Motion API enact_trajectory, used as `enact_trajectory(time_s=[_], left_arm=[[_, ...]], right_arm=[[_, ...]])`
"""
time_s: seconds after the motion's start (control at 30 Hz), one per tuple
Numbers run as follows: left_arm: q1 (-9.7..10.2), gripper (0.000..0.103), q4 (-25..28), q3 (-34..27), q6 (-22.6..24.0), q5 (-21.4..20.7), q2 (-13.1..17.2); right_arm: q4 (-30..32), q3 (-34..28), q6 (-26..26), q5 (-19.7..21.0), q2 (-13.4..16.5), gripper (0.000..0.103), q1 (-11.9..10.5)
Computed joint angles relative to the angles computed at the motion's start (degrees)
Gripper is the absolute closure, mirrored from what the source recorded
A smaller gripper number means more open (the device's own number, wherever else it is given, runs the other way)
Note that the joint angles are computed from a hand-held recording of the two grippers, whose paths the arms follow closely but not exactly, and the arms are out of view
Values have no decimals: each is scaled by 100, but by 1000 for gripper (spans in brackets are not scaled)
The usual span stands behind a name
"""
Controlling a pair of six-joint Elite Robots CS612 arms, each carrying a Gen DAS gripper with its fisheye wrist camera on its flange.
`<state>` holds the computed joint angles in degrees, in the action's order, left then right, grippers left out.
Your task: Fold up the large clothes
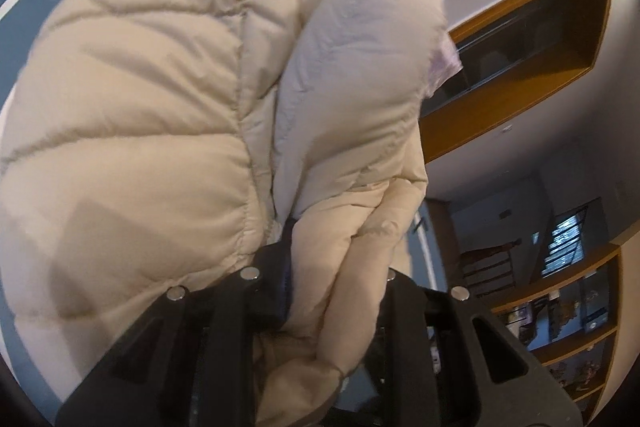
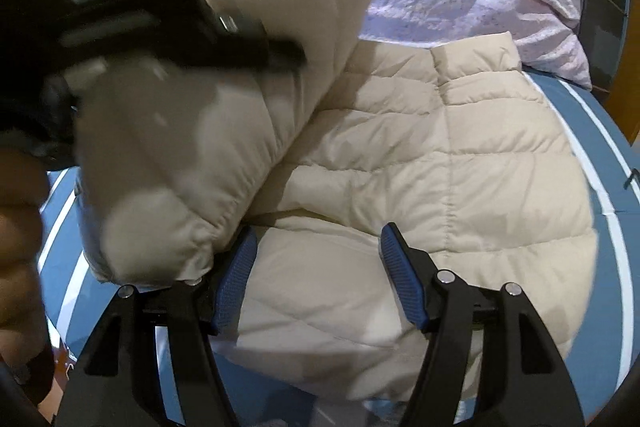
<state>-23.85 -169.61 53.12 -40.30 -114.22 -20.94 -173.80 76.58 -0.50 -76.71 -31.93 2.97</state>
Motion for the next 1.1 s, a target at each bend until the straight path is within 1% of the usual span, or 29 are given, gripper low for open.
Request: enact_trajectory(time_s=[0.17,0.23,0.27,0.43,0.53,0.57,0.63,0.67,0.73,0.83,0.93,0.97,1.1], left_arm=[[-81,82,601,-356,181,198,146],[-141,82,871,-481,338,370,174],[-171,82,993,-526,435,489,183],[-314,81,1387,-689,848,1085,197],[-376,80,1446,-657,958,1289,157],[-396,80,1447,-596,968,1334,101],[-421,80,1466,-585,980,1397,86],[-429,80,1411,-467,980,1414,24],[-447,80,1398,-457,976,1433,31],[-527,80,1321,-366,978,1501,1],[-615,80,1198,-239,1145,1580,-79],[-641,80,1155,-223,1203,1566,-91],[-696,80,939,-109,1306,1273,-160]], right_arm=[[-165,191,34,-142,-90,37,-92],[-237,261,45,-182,-124,37,-138],[-297,316,56,-294,-152,37,-155],[-568,514,117,-519,-230,37,-285],[-598,581,162,-550,-238,37,-356],[-566,587,165,-584,-232,37,-357],[-442,563,216,-602,-208,38,-359],[-338,531,265,-573,-188,38,-362],[-140,440,307,-514,-137,38,-384],[-37,394,363,-459,-99,38,-392],[-31,385,445,-374,-87,37,-419],[-32,378,484,-338,-80,37,-428],[-86,397,592,-287,-78,37,-429]])
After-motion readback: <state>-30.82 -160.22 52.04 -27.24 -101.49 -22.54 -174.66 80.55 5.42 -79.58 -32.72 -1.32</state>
